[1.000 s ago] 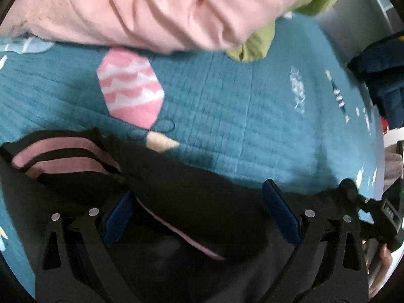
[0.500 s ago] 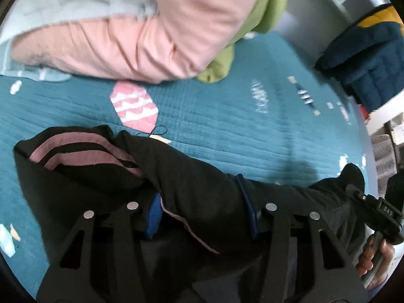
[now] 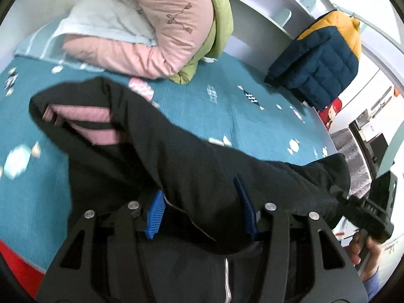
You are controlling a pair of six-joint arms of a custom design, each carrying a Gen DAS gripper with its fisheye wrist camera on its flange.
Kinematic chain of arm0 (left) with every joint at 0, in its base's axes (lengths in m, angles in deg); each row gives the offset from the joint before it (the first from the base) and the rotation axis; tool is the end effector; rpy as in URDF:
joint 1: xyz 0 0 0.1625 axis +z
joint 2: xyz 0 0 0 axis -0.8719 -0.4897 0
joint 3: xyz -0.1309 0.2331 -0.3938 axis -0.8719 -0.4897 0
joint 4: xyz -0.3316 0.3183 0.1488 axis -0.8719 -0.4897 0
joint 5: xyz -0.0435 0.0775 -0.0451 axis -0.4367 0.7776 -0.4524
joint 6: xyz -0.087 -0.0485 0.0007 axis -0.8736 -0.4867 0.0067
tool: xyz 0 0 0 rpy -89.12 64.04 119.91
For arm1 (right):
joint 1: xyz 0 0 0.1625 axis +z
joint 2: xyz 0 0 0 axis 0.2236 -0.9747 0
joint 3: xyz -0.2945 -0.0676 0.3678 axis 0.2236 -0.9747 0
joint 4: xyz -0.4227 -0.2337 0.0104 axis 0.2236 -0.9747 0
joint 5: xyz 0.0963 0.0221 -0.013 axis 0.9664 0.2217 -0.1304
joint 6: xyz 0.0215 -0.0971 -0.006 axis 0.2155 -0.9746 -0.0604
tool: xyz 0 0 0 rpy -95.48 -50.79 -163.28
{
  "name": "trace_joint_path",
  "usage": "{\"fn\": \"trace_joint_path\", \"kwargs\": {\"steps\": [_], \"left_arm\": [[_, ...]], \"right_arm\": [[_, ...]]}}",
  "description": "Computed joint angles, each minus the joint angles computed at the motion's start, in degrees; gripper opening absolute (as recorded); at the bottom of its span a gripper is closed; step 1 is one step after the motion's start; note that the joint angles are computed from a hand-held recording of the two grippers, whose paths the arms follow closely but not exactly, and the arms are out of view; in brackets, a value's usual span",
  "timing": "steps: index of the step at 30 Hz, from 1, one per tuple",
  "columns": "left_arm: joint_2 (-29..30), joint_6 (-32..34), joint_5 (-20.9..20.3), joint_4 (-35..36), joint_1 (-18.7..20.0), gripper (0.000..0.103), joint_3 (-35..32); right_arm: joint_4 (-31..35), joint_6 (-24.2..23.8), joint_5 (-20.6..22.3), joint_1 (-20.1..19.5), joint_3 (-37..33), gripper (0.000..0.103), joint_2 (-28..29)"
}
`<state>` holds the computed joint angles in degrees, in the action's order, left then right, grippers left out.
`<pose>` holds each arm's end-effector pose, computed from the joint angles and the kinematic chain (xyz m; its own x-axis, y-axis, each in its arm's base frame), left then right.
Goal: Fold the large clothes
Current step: 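Grasp the striped jacket hem with both grippers and lift it, then lay the striped hem over the jacket body and open both grippers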
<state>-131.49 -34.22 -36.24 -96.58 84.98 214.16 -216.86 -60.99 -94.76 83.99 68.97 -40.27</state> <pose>-0.2816 -0.3619 0.1271 -0.8908 -0.3694 -0.2647 -0.0292 0.6279 -0.7778 0.1936 -0.5083 0.3556 -0.9332 -0.3485 0.0878 -0.3593 0.8974 -0.2561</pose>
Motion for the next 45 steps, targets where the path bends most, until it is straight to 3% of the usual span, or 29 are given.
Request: {"fn": "trace_joint_path", "kwargs": {"steps": [4, 8, 13, 19, 22, 26, 28, 31, 34, 39, 41, 43, 45], "left_arm": [[-0.1, -15.3, -3.5, 6.7, -8.8, 0.050, 3.4], [2.9, -24.6, -9.4, 5.7, -16.1, 0.049, 6.4], [9.1, -32.0, -16.5, 0.7, -21.2, 0.049, 8.4], [10.7, -31.6, -18.3, 0.4, -23.8, 0.052, 7.4], [9.9, -30.7, -18.4, 5.5, -25.2, 0.055, 5.1], [8.3, -28.1, -18.8, 9.9, -26.8, 0.075, 2.9], [7.4, -26.6, -18.5, 16.2, -27.4, 0.077, 0.6], [6.0, -26.5, -15.6, 25.7, -27.4, 0.084, -2.5], [5.4, -26.2, -11.4, 36.0, -25.1, 0.086, -5.9], [3.8, -16.9, -4.1, 36.3, -16.4, 0.090, -6.9], [3.6, -13.6, -3.1, 35.2, -11.6, 0.090, -7.0], [3.0, -12.7, -5.2, 34.8, -7.7, 0.090, -6.6], [1.4, -12.5, -10.4, 29.7, -4.1, 0.089, -3.6]], "right_arm": [[2.2, -0.4, 1.1, -2.7, 8.1, 0.021, -10.8], [6.0, -0.4, 1.4, -6.5, 14.9, 0.021, -20.9], [10.9, -1.0, 0.2, -12.2, 19.7, 0.020, -28.3], [11.0, 0.7, -4.0, -15.1, 21.2, 0.020, -28.3], [12.6, 1.1, -3.9, -14.9, 20.9, 0.022, -28.0], [16.8, 2.5, -4.6, -12.3, 18.9, 0.028, -29.6], [20.0, 2.3, -4.5, -11.5, 17.3, 0.028, -31.3], [22.3, 1.4, -5.8, -8.2, 15.1, 0.028, -32.9], [19.2, 0.2, -6.6, -3.6, 13.1, 0.028, -31.6], [5.6, -2.4, -7.2, 3.4, 9.6, 0.028, -21.8], [-0.6, -2.3, -10.9, 5.5, 8.4, 0.032, -15.2], [-2.2, -1.0, -12.7, 4.2, 6.8, 0.034, -10.4], [0.6, 1.1, -15.3, 1.9, 4.7, 0.035, -6.4]]}}
